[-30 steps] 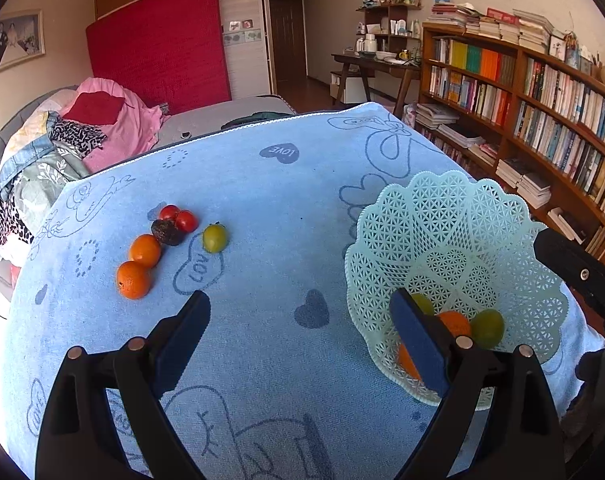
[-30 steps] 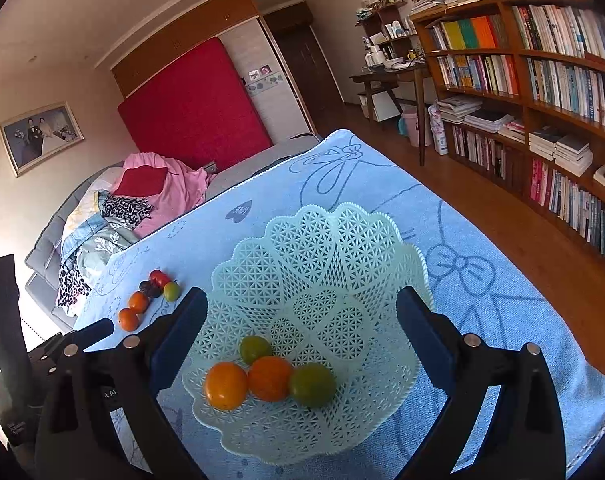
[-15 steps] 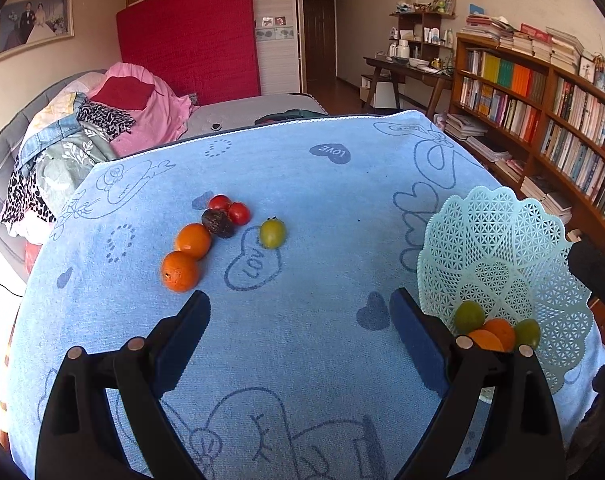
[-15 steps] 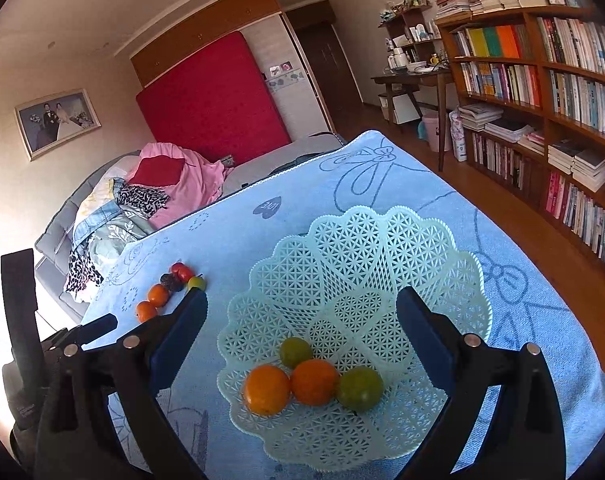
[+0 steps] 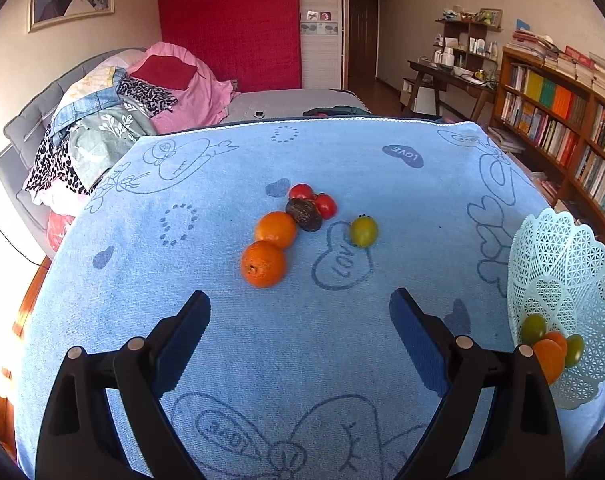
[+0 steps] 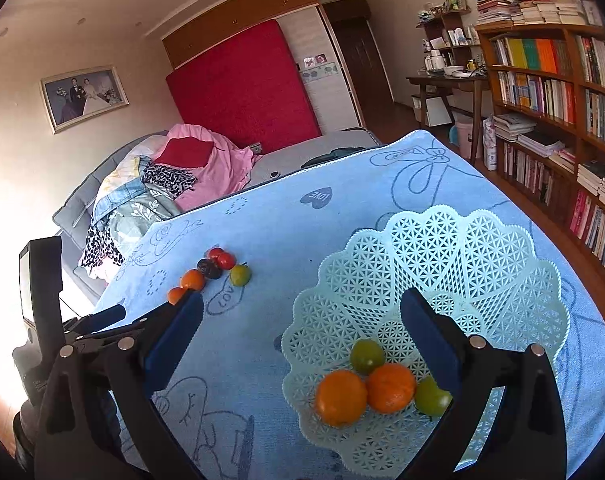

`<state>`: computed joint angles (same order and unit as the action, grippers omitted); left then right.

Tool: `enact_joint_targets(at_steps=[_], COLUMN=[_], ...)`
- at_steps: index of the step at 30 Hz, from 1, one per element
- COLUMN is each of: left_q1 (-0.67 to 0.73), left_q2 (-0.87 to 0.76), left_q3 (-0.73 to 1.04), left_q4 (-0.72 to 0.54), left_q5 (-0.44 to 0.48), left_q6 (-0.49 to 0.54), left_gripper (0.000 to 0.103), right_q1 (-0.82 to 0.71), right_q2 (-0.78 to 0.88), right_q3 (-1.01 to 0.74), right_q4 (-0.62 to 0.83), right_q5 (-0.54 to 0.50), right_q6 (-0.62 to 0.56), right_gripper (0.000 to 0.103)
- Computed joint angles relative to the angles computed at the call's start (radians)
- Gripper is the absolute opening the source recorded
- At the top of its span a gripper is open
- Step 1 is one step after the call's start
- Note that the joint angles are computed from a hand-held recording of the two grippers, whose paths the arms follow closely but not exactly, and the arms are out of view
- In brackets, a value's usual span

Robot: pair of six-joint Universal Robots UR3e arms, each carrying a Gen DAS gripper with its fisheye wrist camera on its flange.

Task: Organize fruits
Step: 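Move the left tool back to the fruit pile and grasp an orange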

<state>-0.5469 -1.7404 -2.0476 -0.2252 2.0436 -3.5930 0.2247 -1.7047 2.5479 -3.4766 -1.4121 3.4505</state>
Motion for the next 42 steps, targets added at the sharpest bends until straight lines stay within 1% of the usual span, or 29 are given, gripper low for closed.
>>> enact_joint_targets(at_steps=[5,9,16,20,27,31,36,42], left_q1=[0.069,0.114,0.185,0.222,0.257,0.263,0.272,0.274], left_q2=[0.041,0.050,0.012,-0.018,-0.080,-0.115,-0.157,-0.199], left_q3=[-0.072,-0.104,-0.117,-0.099,-0.054,-0.032,-0.008,0.010], left_q4=[0.030,0.054,0.103,0.099,0.105,0.120,0.143,0.175], left_q5=[-0.018,-0.034,-0.101,-0.131,-0.142,-0.154,-0.165,-0.171], left_q6=[0.015,0.035,0.099,0.114,0.141,0.158,0.171,0.182], left_gripper=[0.091,0.091,0.091,0.091,0.091,0.091,0.091,0.090], right_q1=[0.109,0.173,0.274,0.317,0.344,0.331,0.335,0.320], right_q2=[0.116,0.199,0.348,0.430,0.547,0.588,0.639,0.696], right_q3=[-0.110,-0.196,-0.378,-0.487,-0.654,-0.714,-0.795,-0.892], right_q4=[0.005,0.030,0.097,0.142,0.231,0.281,0.337,0.407], right_q5=[-0.086,-0.134,-0.213,-0.248,-0.273,-0.273,-0.305,-0.311], right_q6=[0.011,0.021,0.007,-0.005,-0.035,-0.024,-0.029,-0.003], right_gripper=[0.100,0.100,0.100,0.100,0.100,0.100,0.100,0.100])
